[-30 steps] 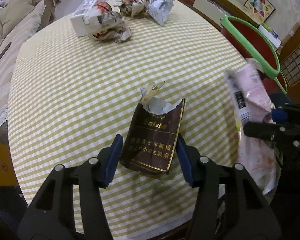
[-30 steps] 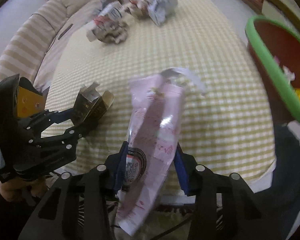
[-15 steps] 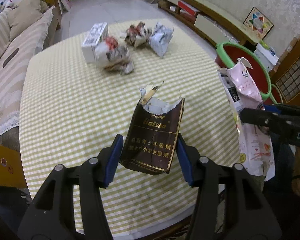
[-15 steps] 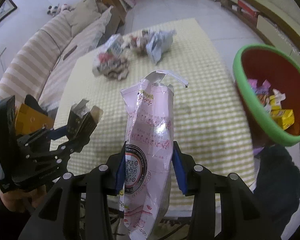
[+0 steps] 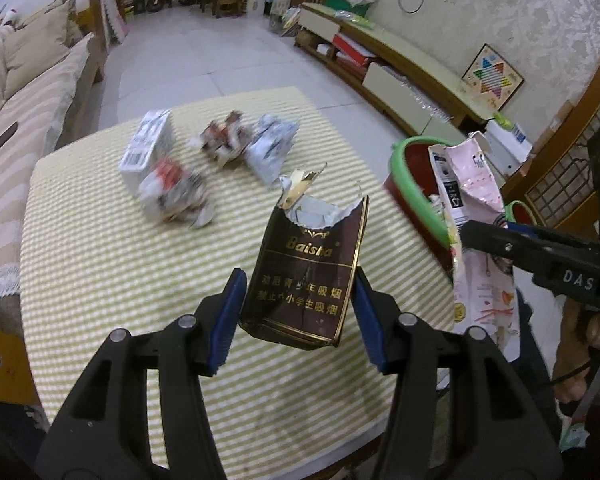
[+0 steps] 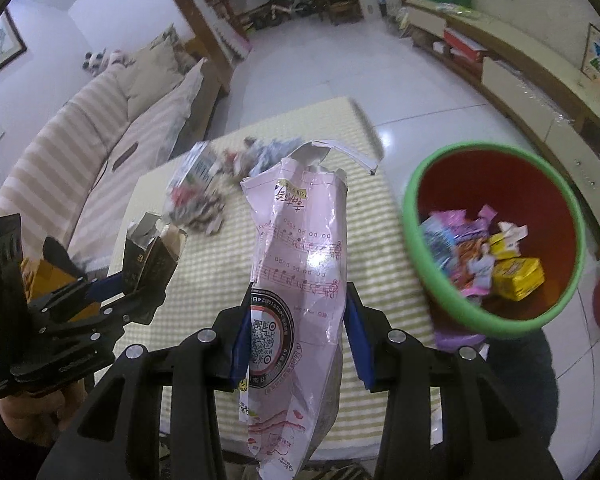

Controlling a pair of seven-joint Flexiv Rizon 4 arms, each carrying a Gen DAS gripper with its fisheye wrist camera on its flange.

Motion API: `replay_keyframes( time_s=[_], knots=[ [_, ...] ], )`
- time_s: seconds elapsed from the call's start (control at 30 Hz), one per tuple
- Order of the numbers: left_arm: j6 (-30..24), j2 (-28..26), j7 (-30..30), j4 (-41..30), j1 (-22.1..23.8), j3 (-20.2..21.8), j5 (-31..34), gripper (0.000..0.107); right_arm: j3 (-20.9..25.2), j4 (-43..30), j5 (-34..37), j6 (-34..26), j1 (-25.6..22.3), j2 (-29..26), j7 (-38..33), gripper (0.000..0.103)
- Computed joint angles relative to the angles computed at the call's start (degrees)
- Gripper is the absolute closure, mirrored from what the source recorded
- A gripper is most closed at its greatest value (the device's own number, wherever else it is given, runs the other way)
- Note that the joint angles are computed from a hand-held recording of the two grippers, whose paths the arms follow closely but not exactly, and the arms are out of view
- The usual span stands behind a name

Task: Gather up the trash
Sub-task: 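Carry brown pack and pink packet over the red bucket and open both tools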

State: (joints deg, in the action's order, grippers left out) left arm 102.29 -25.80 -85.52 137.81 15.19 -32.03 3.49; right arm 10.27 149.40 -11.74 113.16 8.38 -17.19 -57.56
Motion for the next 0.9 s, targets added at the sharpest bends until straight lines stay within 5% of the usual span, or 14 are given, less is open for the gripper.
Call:
replay_keyframes(
  time_s=[0.23,0.53,0.9],
  knots=[
    [-1.41,-2.06,0.96,-5.12,-4.57,-0.44,-1.54,0.056,-2.97,-0.15,1.73,0.58,-2.35,0.91,-2.24,0.063],
    [-2.59,-6.3,1.61,-11.61,-6.99,-3.89,-3.75,0.056,-1.96,-0.66,-4.52,2.12,-13.95,-0.24,-0.46,0.063],
    [-7.02,-10.43,5.4,-21.13,-16.05,-1.45,-8.07,0.056,-2.64,-2.83,-11.32,2.84,-22.58,-2.51,2.09,0.063]
  ],
)
